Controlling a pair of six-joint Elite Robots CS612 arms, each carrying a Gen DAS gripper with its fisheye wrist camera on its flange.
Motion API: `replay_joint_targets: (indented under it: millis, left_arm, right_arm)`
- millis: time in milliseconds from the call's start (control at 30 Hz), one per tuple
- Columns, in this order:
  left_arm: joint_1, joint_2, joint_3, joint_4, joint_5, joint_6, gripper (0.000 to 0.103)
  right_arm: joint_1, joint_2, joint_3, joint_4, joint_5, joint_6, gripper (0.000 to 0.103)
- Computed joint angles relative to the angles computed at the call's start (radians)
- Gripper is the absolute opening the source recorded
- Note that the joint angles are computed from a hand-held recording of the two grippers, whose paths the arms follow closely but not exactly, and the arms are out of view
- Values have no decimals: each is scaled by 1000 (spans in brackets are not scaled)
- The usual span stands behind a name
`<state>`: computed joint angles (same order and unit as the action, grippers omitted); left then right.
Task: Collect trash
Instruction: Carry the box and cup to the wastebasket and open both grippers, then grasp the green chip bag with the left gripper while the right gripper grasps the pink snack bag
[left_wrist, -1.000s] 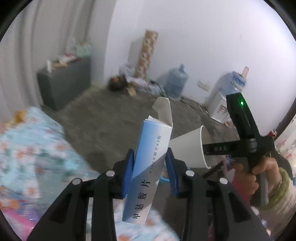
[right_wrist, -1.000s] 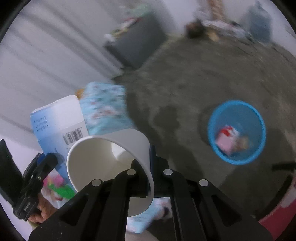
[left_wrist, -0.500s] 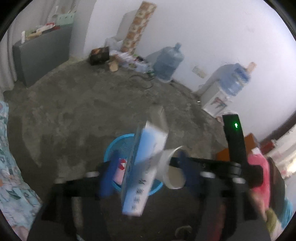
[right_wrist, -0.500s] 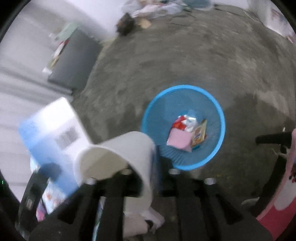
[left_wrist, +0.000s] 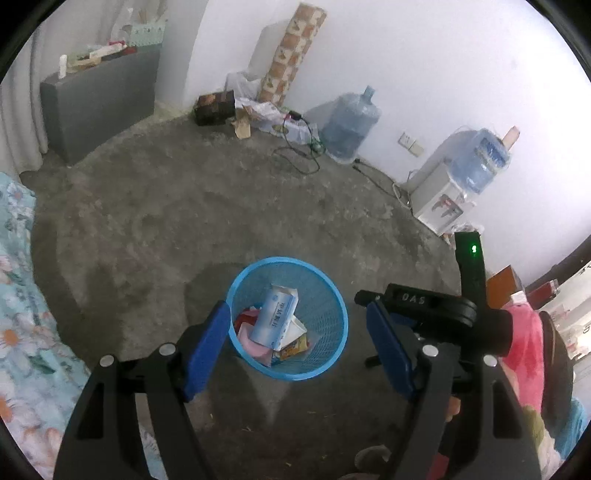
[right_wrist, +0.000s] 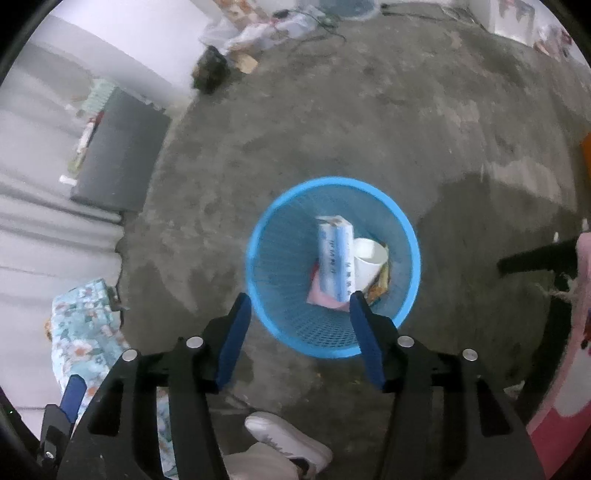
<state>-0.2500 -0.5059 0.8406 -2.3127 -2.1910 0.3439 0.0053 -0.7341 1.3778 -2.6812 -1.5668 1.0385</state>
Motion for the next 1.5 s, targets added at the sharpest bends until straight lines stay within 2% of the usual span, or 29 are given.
replay_joint_targets:
  millis: [133,233,333,467,600,700,833,967,1100,1200,1233,1367,1500]
  left_arm:
    - [31,-50,67,-66,-48,-21,74]
    - [63,-91,121,-124,-76,-20,79]
    - [95,-136,188,-218,-65,-23,82]
    - [152,-177,251,-321,-96,-53,87]
    - [219,-195,293,-439,-113,-143,89]
    - [271,-207,340,-578,-97,-239,89]
    - [331,-221,410,-736,-18,-319,90]
    - [373,-222,454,-797,28,-391,90]
    - [397,-204,471,-824,38,-434,90]
    - [403,-193,472,-819,40,-432,90]
    - [406,-187,468,-813,35,-437,90]
    - [412,-163,447,-790,6,-446,90]
    - [415,-144,427,-789,-37,-460,86]
  right_arm:
    - [24,-15,-19,-32,-11,-93,67]
    - [48,-22,-44,-48,-8,-180,70]
    - [74,-21,-80,-57,27,-255,71]
    - [103,-10,-125,-96,118,-316,71]
    - [130,33,-206,-131,260,-339,72]
    - [142,84,-284,-127,399,-329,72]
    - [164,166,-407,-72,533,-299,72]
    - [192,256,-542,-34,654,-239,72]
    - [216,367,-711,-18,756,-113,71]
    - [228,448,-848,22,795,-40,69]
    - [231,458,-867,27,803,-27,68]
    - [244,552,-1042,107,807,30,65]
    - [248,661,-1227,138,818,142,56]
